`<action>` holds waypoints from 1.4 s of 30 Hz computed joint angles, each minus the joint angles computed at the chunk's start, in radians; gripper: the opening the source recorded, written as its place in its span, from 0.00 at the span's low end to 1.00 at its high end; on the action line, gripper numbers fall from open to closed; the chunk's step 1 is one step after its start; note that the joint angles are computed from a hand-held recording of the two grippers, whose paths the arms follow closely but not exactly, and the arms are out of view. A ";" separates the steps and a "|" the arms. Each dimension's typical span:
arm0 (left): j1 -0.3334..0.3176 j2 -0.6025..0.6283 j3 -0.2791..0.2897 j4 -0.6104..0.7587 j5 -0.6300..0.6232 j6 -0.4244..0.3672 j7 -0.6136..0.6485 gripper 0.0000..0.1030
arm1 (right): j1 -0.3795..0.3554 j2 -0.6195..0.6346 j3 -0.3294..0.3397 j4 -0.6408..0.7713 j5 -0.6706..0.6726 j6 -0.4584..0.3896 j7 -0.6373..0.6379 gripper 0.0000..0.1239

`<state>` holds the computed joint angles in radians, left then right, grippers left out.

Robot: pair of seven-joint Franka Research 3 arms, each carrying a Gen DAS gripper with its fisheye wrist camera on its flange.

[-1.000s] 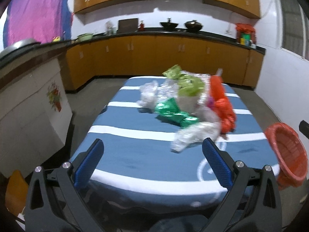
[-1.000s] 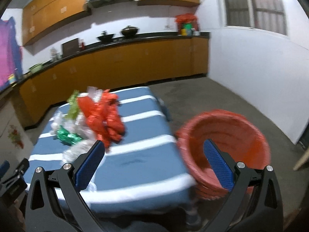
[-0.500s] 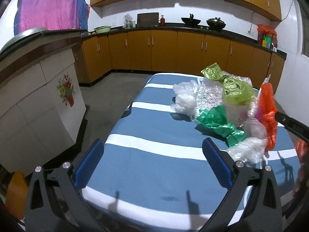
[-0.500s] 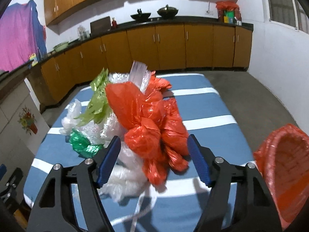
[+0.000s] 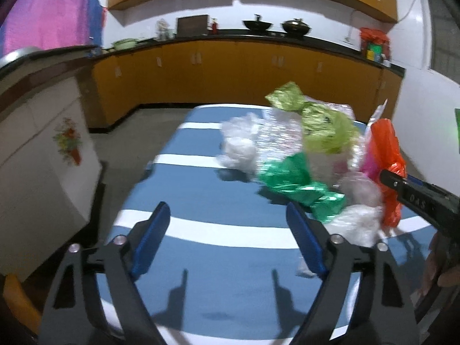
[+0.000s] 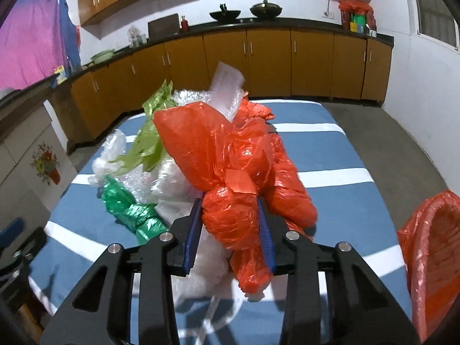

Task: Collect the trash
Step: 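Grasp the red plastic bag with the right gripper while the left gripper approaches the pile, then grasp the clear plastic bag with the left gripper while the right gripper carries the red bag to the basket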

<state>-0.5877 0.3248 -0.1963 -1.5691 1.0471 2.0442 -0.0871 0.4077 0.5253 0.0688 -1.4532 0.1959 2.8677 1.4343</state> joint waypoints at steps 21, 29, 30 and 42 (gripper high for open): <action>-0.017 0.379 0.046 0.437 -0.318 0.313 0.580 0.38 | -0.065 -0.237 -0.055 -0.347 -0.004 0.118 0.118 0.30; -0.069 0.361 0.099 0.409 -0.348 0.364 0.606 0.12 | -0.106 -0.283 -0.020 -0.406 0.041 0.137 0.077 0.30; -0.070 0.371 0.100 0.426 -0.351 0.361 0.615 0.10 | -0.109 -0.291 -0.018 -0.414 0.046 0.141 0.073 0.30; -0.126 0.444 0.136 0.590 -0.342 0.328 0.661 0.06 | -0.131 -0.357 -0.022 -0.485 0.071 0.170 0.070 0.30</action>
